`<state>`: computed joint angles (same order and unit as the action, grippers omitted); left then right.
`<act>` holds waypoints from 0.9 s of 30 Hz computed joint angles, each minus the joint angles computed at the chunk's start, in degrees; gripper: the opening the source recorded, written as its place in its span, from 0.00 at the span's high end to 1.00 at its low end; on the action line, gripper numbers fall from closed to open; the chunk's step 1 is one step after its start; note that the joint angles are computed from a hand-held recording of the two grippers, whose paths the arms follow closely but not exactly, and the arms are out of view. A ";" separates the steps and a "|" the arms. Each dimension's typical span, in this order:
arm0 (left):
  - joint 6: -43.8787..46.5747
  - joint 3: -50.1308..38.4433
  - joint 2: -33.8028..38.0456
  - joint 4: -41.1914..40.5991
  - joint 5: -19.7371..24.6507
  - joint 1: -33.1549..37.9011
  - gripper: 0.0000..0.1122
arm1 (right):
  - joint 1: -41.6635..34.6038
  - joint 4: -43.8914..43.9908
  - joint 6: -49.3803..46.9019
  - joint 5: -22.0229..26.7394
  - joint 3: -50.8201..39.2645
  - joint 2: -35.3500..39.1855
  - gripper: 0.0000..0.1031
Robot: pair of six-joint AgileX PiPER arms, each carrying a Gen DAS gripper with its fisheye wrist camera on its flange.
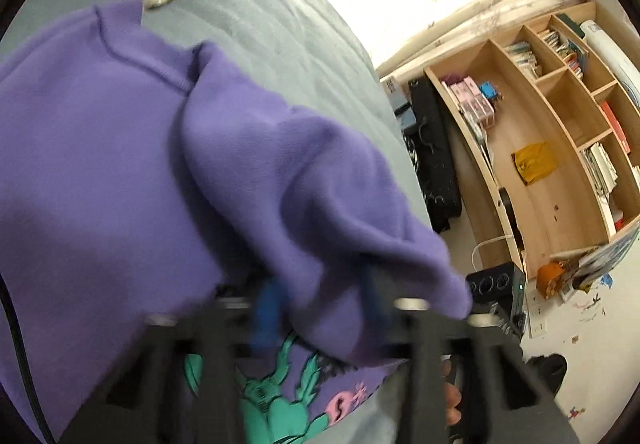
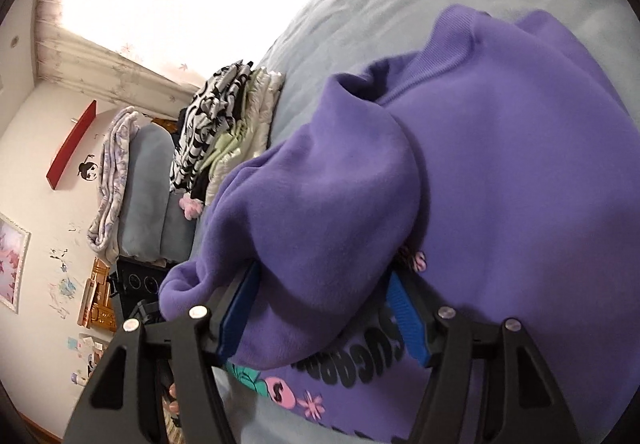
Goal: Fold large clothes
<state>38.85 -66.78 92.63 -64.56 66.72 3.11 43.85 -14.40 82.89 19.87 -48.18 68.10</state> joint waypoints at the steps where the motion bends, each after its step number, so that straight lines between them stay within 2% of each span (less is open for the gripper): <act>1: -2.19 -0.69 -1.37 1.83 -2.13 -0.86 0.92 | 0.09 -0.81 -0.16 0.52 -1.00 0.44 0.65; 3: -6.57 -2.88 -3.26 6.26 -4.07 -2.09 0.93 | 0.14 0.28 -3.23 2.49 -3.96 1.72 0.82; 6: -14.56 -6.17 -6.41 15.90 -3.93 -2.49 0.94 | 3.34 -5.82 1.07 8.64 -9.11 3.57 0.84; 8: -22.16 -8.58 -7.18 25.92 -2.42 -3.54 0.94 | 5.90 -8.21 3.83 12.42 -11.29 4.25 0.85; 11: -31.10 -7.91 -6.45 38.23 -0.42 -6.26 0.94 | 8.73 -6.31 5.60 21.97 -14.78 7.53 0.85; 12: -31.74 -5.21 -6.52 39.93 -1.66 -6.54 0.94 | 8.95 -4.10 5.30 23.72 -14.75 8.73 0.85; 13: -32.32 -3.34 -6.61 41.42 -2.98 -6.81 0.98 | 9.71 -3.85 7.15 23.18 -13.23 9.36 0.86; 14: -31.36 -0.99 -7.43 40.93 -5.02 -6.46 0.98 | 10.87 -5.89 10.43 21.58 -11.03 9.02 0.87; 16: -30.20 0.49 -8.86 40.46 -6.66 -6.69 0.98 | 13.40 -11.19 16.45 21.38 -9.39 8.36 0.87; 20: -31.92 0.09 -11.21 44.30 -7.35 -10.38 0.97 | 14.25 -11.17 15.44 23.63 -10.97 7.89 0.81; 22: -33.73 0.11 -12.90 46.53 -7.50 -11.90 0.92 | 14.79 -10.05 13.20 27.69 -13.40 7.72 0.75; 24: -34.65 -0.29 -14.51 47.46 -7.38 -12.27 0.88 | 17.92 -12.79 13.68 35.84 -17.84 8.57 0.73; 27: -35.21 -1.13 -16.81 47.44 -7.87 -12.35 0.87 | 22.92 -18.73 16.10 44.69 -21.50 9.10 0.73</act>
